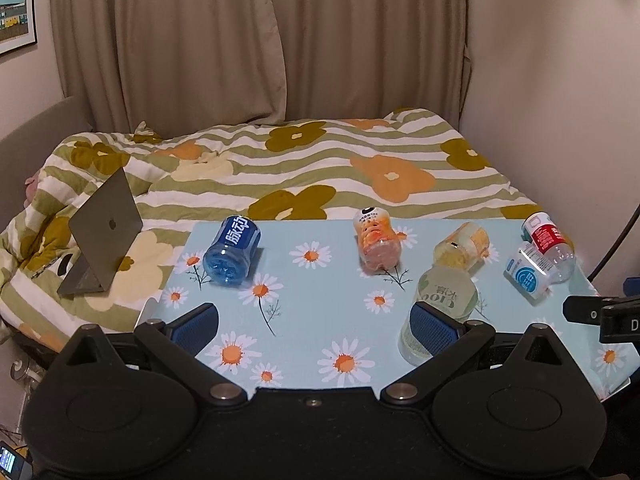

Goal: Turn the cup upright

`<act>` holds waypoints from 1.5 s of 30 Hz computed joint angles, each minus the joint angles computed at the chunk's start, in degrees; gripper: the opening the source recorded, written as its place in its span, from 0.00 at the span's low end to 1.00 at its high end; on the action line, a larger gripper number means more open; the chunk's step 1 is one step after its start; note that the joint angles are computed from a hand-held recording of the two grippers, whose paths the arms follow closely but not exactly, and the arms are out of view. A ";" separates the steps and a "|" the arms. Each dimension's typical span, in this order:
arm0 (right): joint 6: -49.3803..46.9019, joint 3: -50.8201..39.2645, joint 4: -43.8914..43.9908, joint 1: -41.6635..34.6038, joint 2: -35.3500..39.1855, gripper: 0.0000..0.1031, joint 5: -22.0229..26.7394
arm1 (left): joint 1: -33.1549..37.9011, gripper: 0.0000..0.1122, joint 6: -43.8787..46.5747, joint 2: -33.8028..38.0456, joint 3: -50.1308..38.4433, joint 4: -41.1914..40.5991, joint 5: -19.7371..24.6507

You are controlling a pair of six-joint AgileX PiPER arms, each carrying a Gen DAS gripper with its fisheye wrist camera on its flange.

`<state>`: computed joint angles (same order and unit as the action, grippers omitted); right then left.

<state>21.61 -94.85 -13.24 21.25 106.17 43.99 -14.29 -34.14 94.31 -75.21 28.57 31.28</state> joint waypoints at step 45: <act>1.96 0.12 -1.14 0.54 0.43 1.00 0.23 | 0.10 0.92 2.55 -0.16 -0.07 -0.70 -0.73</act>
